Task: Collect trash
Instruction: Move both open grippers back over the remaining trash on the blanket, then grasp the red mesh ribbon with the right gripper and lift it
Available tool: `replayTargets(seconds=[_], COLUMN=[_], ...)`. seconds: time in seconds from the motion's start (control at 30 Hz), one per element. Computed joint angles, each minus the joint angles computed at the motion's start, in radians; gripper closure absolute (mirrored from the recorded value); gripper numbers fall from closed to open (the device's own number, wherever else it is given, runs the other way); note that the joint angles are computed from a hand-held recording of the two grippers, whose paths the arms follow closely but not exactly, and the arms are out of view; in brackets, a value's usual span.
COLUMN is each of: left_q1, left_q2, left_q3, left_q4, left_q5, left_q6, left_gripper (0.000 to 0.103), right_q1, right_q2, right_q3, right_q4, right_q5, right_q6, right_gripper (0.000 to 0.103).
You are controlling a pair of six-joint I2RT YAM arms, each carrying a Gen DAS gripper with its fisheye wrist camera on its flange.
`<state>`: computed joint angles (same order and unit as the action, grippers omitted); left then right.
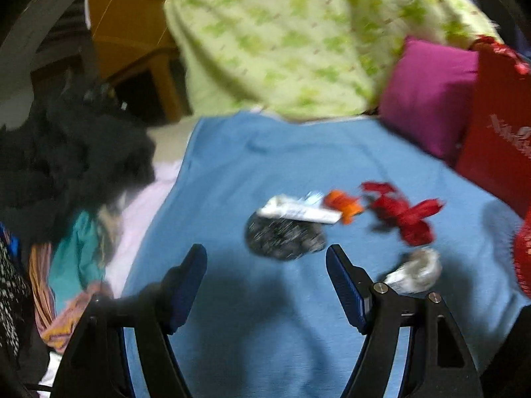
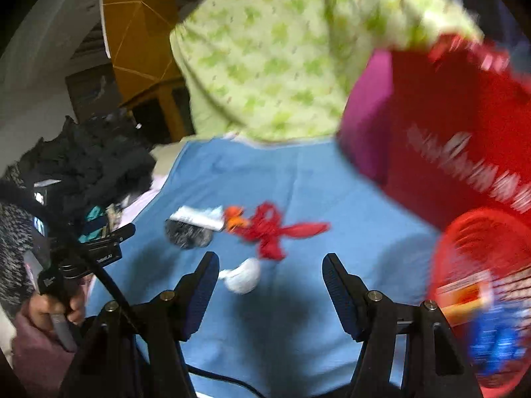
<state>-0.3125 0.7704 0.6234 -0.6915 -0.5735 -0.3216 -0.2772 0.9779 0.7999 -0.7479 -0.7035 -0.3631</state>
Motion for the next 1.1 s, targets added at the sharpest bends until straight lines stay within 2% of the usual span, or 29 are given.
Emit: replayTargets(seconds=[0.13, 0.3, 0.5, 0.57, 0.7, 0.93, 0.97, 1.0, 1.03, 1.1], left_q1=[0.188, 0.348, 0.425, 0.441, 0.425, 0.411, 0.407, 0.403, 0.398, 0.381], left_q2=[0.071, 0.179, 0.358, 0.436, 0.593, 0.805, 0.824, 0.831, 0.832, 0.825], left_q3=[-0.07, -0.081, -0.019, 0.016, 0.106, 0.244, 0.253, 0.254, 0.253, 0.248], left_q4=[0.115, 0.248, 0.422, 0.464, 0.519, 0.509, 0.511, 0.516, 0.519, 0.529], left_q5=[0.142, 0.331, 0.437, 0.466, 0.443, 0.472, 0.48, 0.485, 0.485, 0.471], left_q6=[0.081, 0.101, 0.087, 0.066, 0.041, 0.001, 0.002, 0.003, 0.009, 0.023], left_gripper=[0.028, 0.028, 0.028, 0.028, 0.028, 0.028, 0.03, 0.035, 0.038, 0.047], right_q1=[0.106, 0.183, 0.25, 0.27, 0.303, 0.378, 0.382, 0.39, 0.399, 0.403], right_q2=[0.162, 0.371, 0.606, 0.673, 0.786, 0.928, 0.938, 0.958, 0.976, 0.983], right_q3=[-0.032, 0.014, 0.122, 0.161, 0.239, 0.344, 0.348, 0.364, 0.38, 0.38], right_q4=[0.168, 0.35, 0.473, 0.484, 0.478, 0.473, 0.475, 0.467, 0.456, 0.463], right_q5=[0.041, 0.059, 0.024, 0.026, 0.032, 0.13, 0.139, 0.154, 0.176, 0.198], right_q6=[0.095, 0.186, 0.29, 0.314, 0.347, 0.383, 0.382, 0.378, 0.372, 0.363], right_gripper=[0.035, 0.035, 0.035, 0.035, 0.035, 0.035, 0.039, 0.053, 0.061, 0.066])
